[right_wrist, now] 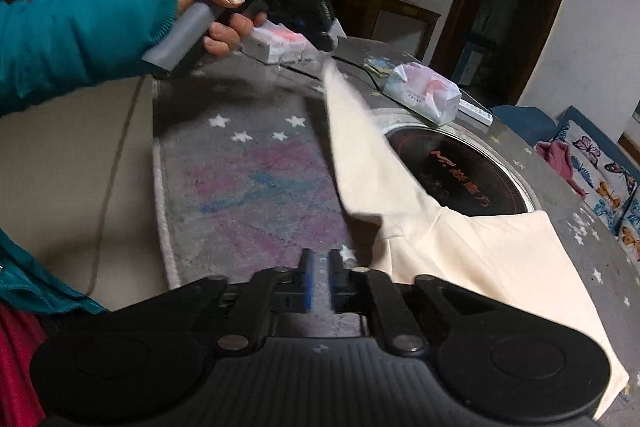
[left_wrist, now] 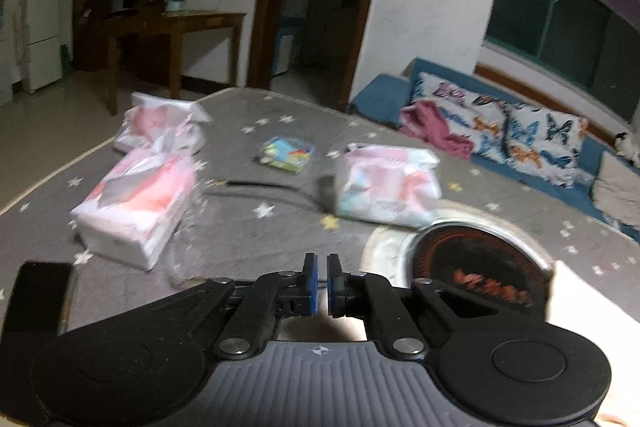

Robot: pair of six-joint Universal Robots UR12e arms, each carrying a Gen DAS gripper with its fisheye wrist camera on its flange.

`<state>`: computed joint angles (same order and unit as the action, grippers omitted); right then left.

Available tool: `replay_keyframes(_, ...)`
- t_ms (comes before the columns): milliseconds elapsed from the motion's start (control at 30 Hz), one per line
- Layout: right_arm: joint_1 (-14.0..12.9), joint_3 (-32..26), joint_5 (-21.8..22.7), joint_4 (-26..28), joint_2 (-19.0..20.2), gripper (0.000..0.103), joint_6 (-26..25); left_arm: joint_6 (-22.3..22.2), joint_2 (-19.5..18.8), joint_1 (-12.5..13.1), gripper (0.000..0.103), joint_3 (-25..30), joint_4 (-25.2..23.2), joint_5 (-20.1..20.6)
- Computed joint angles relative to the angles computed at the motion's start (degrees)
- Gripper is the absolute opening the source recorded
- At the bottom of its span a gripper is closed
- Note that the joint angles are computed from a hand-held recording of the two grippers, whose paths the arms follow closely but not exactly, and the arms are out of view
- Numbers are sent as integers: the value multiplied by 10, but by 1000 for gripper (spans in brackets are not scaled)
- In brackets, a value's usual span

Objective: Fold clothes

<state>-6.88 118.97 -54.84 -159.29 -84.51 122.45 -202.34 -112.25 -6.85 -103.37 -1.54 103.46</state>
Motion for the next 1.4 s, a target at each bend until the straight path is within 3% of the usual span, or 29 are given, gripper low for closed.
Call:
replay_keyframes(100,8,2,-23,-66,14,33,27,-9,1,5,5,-5,-8,0)
replay_keyframes(167,12,-1,-34,-94,25,39,43,-12,6,10,5,-13,-6,-23)
replay_keyframes(300,22,-15,-56,-107,47,38,57,8,7,9,7,-20,-8,-45)
replay_keyframes(433,33,-22,-85,-118,61,35,59,15,-2,3,8,-13,-33,-38)
replay_keyframes(567,35,-26,-93,-109,64,14,67,15,-13,1,8,-5,-49,-35)
replay_keyframes(700,34,-27,-91,-97,62,7,72,31,-23,-2,7,2,-49,-31)
replay_keyframes(900,28,-22,-63,-67,47,6,51,54,-30,-11,3,7,-45,4)
replay_keyframes(1133,32,-6,-32,-4,25,7,-23,70,-30,-16,3,3,-49,44)
replay_keyframes(1300,23,1,-2,32,10,19,-36,60,-27,-13,3,2,-60,57)
replay_keyframes(1400,7,4,23,51,-6,19,-24,52,-23,-13,5,2,-63,62)
